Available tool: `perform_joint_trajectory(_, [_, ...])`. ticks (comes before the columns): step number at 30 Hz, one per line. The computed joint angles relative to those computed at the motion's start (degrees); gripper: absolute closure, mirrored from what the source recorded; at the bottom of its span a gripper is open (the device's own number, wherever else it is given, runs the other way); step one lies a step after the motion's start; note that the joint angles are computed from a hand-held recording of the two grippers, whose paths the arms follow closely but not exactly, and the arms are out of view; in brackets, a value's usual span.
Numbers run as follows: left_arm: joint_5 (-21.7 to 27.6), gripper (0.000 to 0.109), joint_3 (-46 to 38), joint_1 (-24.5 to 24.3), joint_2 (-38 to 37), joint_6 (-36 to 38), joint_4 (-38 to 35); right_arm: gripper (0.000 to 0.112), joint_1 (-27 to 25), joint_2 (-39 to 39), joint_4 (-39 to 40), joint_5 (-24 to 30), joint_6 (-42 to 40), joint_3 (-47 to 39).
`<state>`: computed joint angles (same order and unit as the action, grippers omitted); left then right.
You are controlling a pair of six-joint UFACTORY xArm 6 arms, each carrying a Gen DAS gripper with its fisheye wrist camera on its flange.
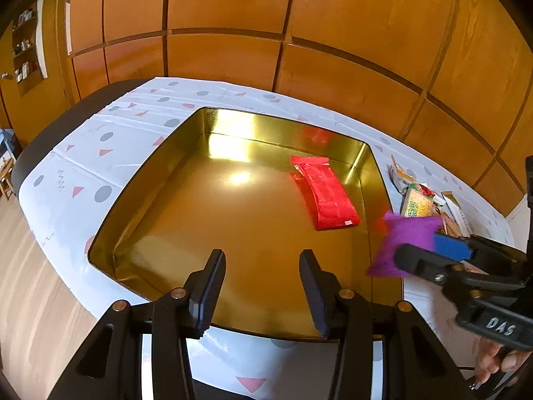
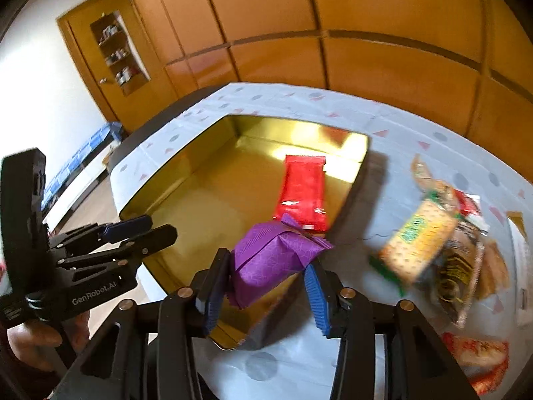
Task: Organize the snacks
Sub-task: 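Grasp the purple pouch with the right gripper and drop it into the tin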
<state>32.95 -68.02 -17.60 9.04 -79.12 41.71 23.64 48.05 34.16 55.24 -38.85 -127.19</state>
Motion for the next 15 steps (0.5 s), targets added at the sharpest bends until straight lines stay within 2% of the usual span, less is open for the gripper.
perform_joint_trajectory(2, [-0.4,0.062,0.4,0.2,-0.2,-0.1,-0.1,0.065,0.5,0.2,-0.6,-0.1,0.0,0.1])
perform_joint_trajectory(4, [-0.4,0.062,0.8,0.4,-0.4,-0.5,0.0,0.049,0.8,0.3,-1.6,-0.5,1.1,0.3])
perform_joint_trajectory(11, [-0.9,0.062,1.3,0.5,-0.7,-0.5,-0.1,0.048,-0.2,-4.4,0.2,-4.6,0.9,7.8])
perform_joint_trajectory(15, [-1.8,0.062,1.0,0.3,-0.4,0.8,-0.8,0.039,-2.1,-7.4,1.2,-7.2,2.5,12.6])
